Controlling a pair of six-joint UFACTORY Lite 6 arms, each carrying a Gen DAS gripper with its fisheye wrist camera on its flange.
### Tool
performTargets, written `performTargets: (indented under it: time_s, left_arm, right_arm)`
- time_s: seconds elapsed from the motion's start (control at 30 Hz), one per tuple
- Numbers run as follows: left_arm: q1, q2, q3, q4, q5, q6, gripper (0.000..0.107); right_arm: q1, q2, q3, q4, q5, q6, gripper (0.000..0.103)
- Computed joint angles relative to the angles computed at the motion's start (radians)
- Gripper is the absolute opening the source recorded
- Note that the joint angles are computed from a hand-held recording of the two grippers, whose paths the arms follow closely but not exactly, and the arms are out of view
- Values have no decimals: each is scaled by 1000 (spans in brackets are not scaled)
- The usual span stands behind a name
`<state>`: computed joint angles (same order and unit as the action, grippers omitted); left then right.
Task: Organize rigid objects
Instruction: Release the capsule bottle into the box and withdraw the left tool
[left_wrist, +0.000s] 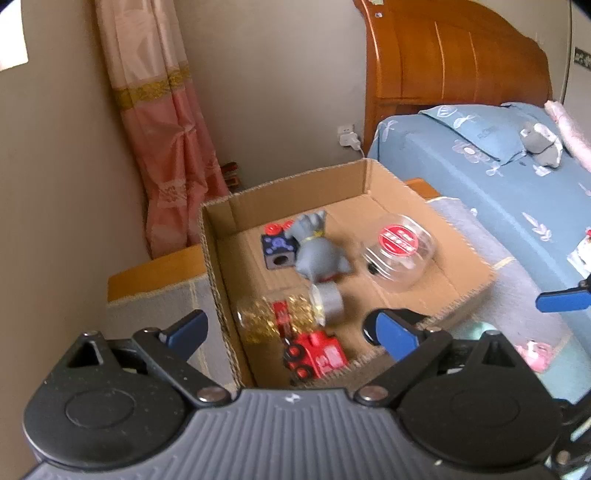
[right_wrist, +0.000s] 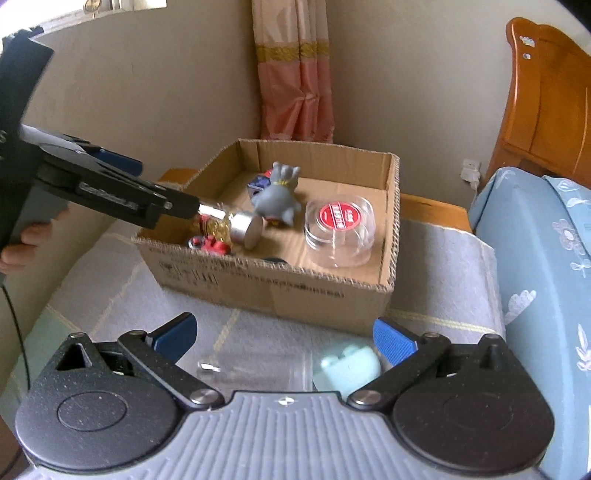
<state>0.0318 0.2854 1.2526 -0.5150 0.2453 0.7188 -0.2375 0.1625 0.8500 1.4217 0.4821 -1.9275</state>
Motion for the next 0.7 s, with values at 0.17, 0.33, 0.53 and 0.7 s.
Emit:
performTargets:
  time_s: [0.17,0.33,0.53,0.7]
  left_arm:
    - [3,-122,-166,-257,-13,233,101]
    - [-23,-249,-348,-403,-49,369,101]
    - [-63,-340,-510,-601,-77,542,101]
    - [-123,-363,-592,-773,-129,664,101]
  right_arm:
    - [-62,-37,-102,28,53,-44,103]
    - [-141,-81,-233,135,55,-183,103]
    - [-215,-35,-286,277,6,-372,103]
    - [-243,80,-273,520,-56,-638,103]
